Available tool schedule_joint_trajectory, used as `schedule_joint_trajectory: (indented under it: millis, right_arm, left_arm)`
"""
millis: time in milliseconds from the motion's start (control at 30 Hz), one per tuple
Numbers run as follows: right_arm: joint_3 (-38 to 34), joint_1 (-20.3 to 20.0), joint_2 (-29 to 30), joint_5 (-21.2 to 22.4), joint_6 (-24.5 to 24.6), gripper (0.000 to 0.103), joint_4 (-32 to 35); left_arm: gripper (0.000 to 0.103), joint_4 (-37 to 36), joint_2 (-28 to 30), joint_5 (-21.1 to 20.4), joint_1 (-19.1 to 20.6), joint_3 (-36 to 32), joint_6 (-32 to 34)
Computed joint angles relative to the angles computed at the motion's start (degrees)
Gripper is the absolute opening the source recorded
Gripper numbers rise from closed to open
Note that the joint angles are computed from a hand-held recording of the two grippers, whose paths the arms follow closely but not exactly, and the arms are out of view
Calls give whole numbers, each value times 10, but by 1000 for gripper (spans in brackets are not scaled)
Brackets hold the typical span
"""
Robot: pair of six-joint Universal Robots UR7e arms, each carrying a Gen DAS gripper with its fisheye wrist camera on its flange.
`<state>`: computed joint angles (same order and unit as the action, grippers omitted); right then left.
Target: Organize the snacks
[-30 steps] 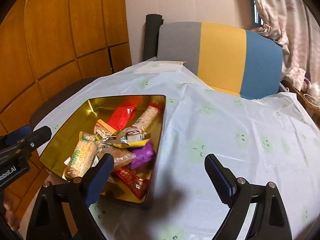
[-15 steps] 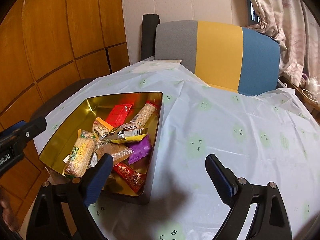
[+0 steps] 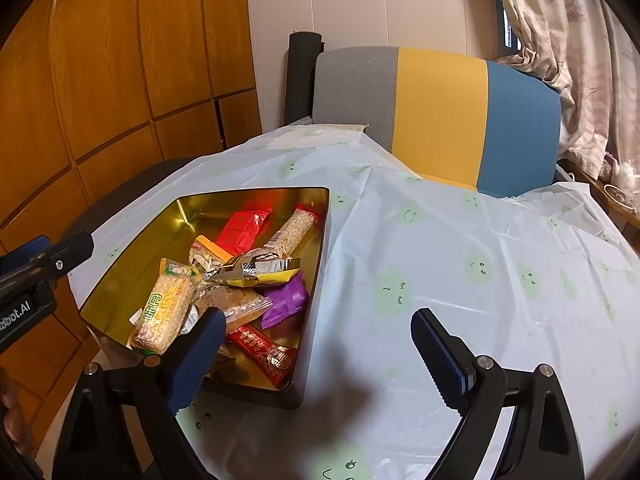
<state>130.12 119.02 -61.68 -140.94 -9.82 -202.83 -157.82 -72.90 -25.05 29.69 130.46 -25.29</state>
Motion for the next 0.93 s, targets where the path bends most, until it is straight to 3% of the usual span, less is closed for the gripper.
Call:
schedule_joint_trajectory:
  millis: [567,933]
  right_arm:
    - [-2,4,6,-5,-1,95,-2]
    - [7,-5,-4,3,1,96,-5]
  left_arm:
    - [70,31,-4,8,-1,-3,-18]
    - [70,-7,1,7,-1,2,2]
